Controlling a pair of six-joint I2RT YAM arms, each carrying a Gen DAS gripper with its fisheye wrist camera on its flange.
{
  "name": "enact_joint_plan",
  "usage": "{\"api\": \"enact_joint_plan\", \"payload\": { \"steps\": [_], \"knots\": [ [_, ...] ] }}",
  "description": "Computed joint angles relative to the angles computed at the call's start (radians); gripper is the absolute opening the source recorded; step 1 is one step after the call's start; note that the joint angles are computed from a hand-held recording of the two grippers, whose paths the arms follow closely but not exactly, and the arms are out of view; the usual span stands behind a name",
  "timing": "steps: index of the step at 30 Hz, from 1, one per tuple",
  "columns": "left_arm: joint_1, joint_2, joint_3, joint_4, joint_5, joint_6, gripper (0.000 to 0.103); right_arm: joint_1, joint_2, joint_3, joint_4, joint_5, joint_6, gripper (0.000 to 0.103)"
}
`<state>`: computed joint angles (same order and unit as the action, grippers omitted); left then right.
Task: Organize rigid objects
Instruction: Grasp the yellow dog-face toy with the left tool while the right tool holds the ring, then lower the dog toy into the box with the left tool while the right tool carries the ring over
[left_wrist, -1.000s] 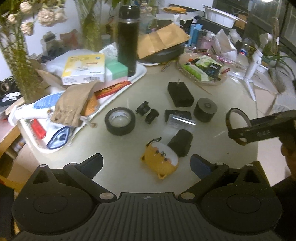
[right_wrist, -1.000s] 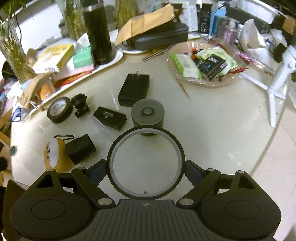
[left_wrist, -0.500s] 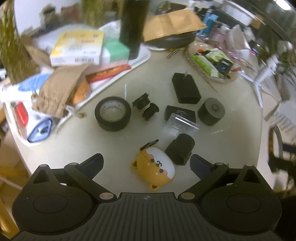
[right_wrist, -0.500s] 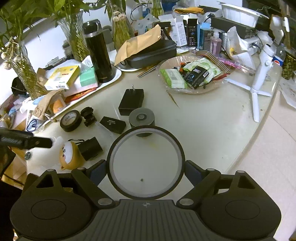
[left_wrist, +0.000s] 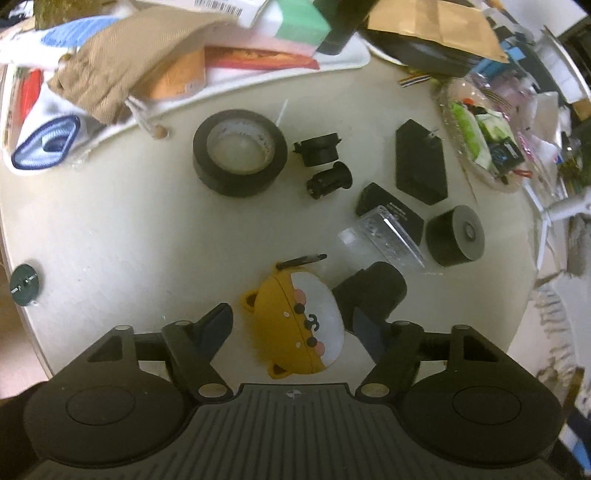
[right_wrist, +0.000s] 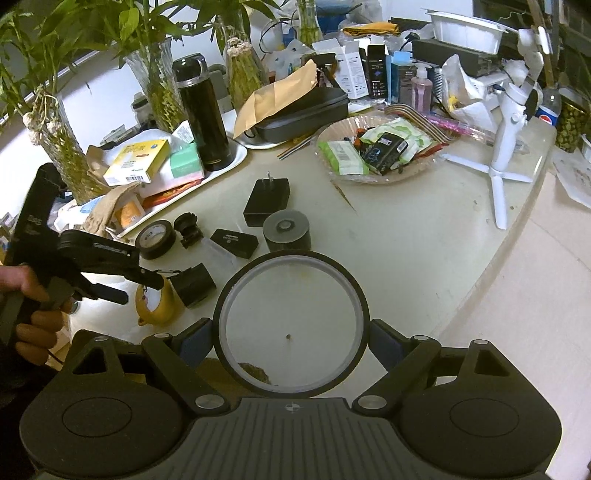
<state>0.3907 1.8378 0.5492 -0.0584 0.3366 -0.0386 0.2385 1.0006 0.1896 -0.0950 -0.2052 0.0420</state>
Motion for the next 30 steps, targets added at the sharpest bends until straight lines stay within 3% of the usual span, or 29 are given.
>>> {"api": "enact_joint_plan", "payload": {
  "steps": [11, 17, 21, 30],
  "knots": [
    [-0.033, 0.077, 0.015, 0.074, -0.027, -0.103, 0.060, -0.010, -0.043, -0.017, -0.026, -0.013, 0.012, 0.090],
    [-0.019, 0.071, 0.017, 0.057, -0.003, -0.061, 0.053, 0.013, -0.042, -0.025, -0.022, -0.008, 0.025, 0.090],
    [-0.019, 0.025, -0.011, 0.063, -0.020, -0.027, 0.053, 0.024, -0.037, -0.030, -0.017, -0.002, 0.033, 0.090],
    [0.050, -0.120, -0.054, -0.009, 0.048, 0.061, 0.053, 0.057, -0.061, -0.036, -0.029, 0.012, 0.058, 0.090]
  ]
}}
